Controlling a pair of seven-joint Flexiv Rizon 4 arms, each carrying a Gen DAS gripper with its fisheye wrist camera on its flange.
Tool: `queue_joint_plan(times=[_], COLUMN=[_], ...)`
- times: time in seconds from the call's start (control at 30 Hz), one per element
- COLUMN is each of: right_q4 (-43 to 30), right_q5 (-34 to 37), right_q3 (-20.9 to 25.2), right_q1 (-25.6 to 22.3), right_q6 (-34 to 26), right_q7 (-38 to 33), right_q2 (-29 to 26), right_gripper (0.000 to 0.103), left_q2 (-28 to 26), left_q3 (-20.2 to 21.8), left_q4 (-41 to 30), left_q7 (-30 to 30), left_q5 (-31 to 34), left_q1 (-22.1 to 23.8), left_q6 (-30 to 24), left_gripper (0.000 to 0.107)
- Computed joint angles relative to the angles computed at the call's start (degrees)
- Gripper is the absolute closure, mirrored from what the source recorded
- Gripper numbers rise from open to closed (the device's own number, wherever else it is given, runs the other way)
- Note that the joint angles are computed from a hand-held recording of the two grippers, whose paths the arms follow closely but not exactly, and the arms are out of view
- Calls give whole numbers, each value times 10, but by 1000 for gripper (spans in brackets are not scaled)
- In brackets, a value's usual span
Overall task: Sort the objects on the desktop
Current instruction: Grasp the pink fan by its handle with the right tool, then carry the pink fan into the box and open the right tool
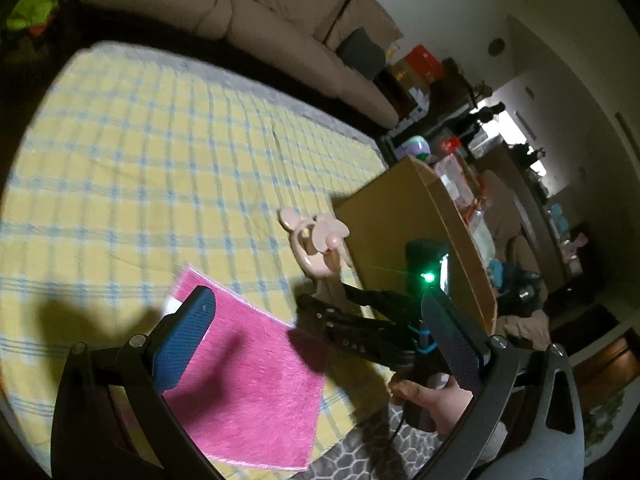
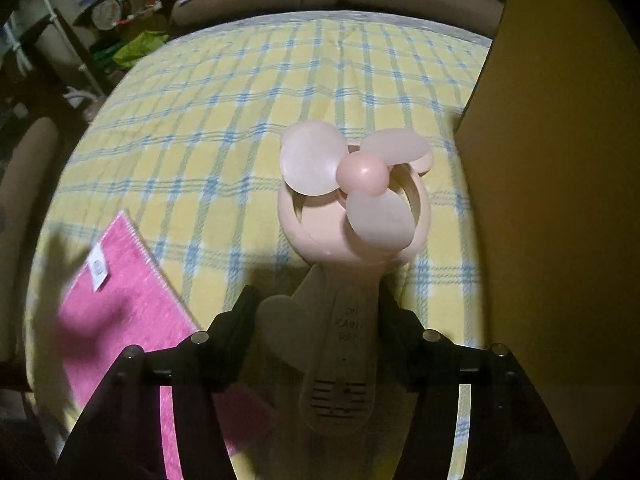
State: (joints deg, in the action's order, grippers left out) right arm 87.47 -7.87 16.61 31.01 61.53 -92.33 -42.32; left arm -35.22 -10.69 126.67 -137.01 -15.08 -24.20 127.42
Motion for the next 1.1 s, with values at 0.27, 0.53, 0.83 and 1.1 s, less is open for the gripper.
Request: queue_joint_plan(times=[0.27, 0.53, 0.83, 1.1], right_q4=[-29, -25, -13, 5], right_q5=[163, 307, 367, 435], right_q3=[130, 185, 146, 143], right_q1=[-99, -144, -107, -128], right_q6=[-33, -91, -105, -113], right_q7=[-84, -178, -233, -330], right_q2=[-13, 7, 44, 127], right_gripper=[44, 44, 44, 44], left_q2=[-165, -153, -165, -89], left_q3=[-129, -90, -91, -74], left_q4=[-107, -111, -96, -118], left_q7=[-115, -90, -106, -82], left_q5=[201, 171, 165, 145], left_q1=[147, 113, 108, 77], left_q6=[62, 10, 98, 108], left_gripper=[4, 65, 75, 75])
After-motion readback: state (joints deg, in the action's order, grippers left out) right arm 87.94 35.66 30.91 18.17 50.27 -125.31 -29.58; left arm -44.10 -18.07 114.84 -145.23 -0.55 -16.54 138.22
